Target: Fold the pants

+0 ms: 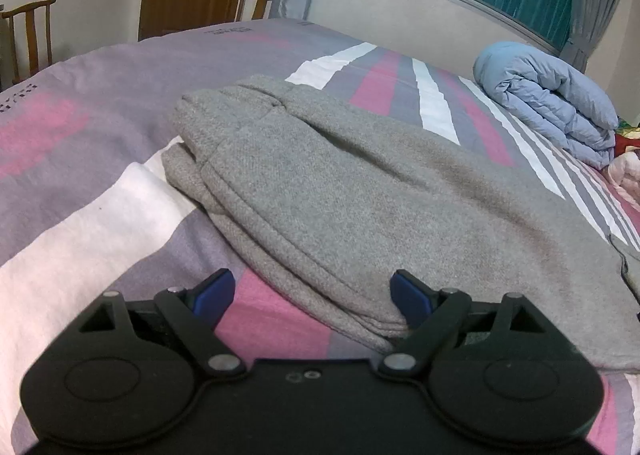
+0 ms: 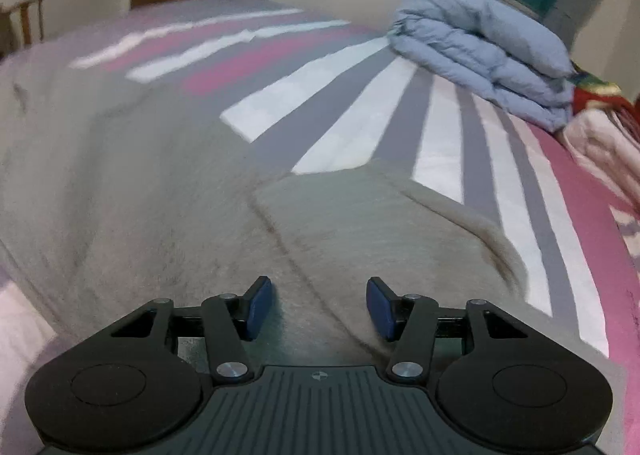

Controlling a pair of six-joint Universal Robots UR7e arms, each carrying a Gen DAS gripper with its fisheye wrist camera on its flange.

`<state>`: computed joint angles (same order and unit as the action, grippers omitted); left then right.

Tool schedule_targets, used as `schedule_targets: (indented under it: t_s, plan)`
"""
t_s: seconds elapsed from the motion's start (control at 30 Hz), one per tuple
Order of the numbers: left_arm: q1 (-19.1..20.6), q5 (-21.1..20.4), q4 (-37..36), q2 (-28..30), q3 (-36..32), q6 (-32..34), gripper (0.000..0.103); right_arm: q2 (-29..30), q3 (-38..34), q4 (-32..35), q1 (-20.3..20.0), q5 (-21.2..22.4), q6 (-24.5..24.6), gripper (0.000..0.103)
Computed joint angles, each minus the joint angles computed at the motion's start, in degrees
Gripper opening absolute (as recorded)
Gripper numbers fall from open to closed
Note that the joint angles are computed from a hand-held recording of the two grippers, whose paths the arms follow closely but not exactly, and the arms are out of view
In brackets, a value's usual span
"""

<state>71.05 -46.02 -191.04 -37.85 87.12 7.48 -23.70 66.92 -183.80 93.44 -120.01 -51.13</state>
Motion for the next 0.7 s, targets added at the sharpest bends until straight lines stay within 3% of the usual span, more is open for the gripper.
schedule_targets:
  t_s: [0.1,0.13,0.17,0.2,0.3,0.43,0.53,0.7]
  plan:
    - [0.0,0.2,0.2,0.2,-0.3,-0.3,0.082,2.2,-2.4,-1.3,0.0,-0.3,-0.8,0.049]
    - [-0.1,0.3,0.3,0.3,-0.4,-0.3,0.082,2.3,-3.1,-1.0,-0.2,0.2,1.2,0.021]
    - [-0.1,0.4,0.3,0.4,-0.5,-0.2,0.083,2.2,-3.8,-0.3,-0.3,0.5,3.3,0.01]
    - [-0.1,0.5,0.4,0.4,-0.5,-0.3,0.083,1.7,-3.6,-0.4,-0.5,1.4,5.8,0.007]
    - [-0.1,0.4,0.4,0.3,-0.4,-0.3,0.083,-2.3,0.3,-5.4,-1.4,5.9,14.2,0.003]
    - [-0.1,0.3,0.3,0.3,-0.3,-0.2,0.083,-10.0,9.7,-18.0,-3.6,10.8,27.5,0.003]
    - [-0.1,0.2,0.3,0.2,-0.3,-0.2,0.083,-16.1,18.4,-25.7,-6.5,11.6,38.4,0.003]
    - [-0.2,0.5,0.4,0.4,-0.5,-0.2,0.083,-22.7,28.4,-29.0,-12.6,12.5,55.7,0.003]
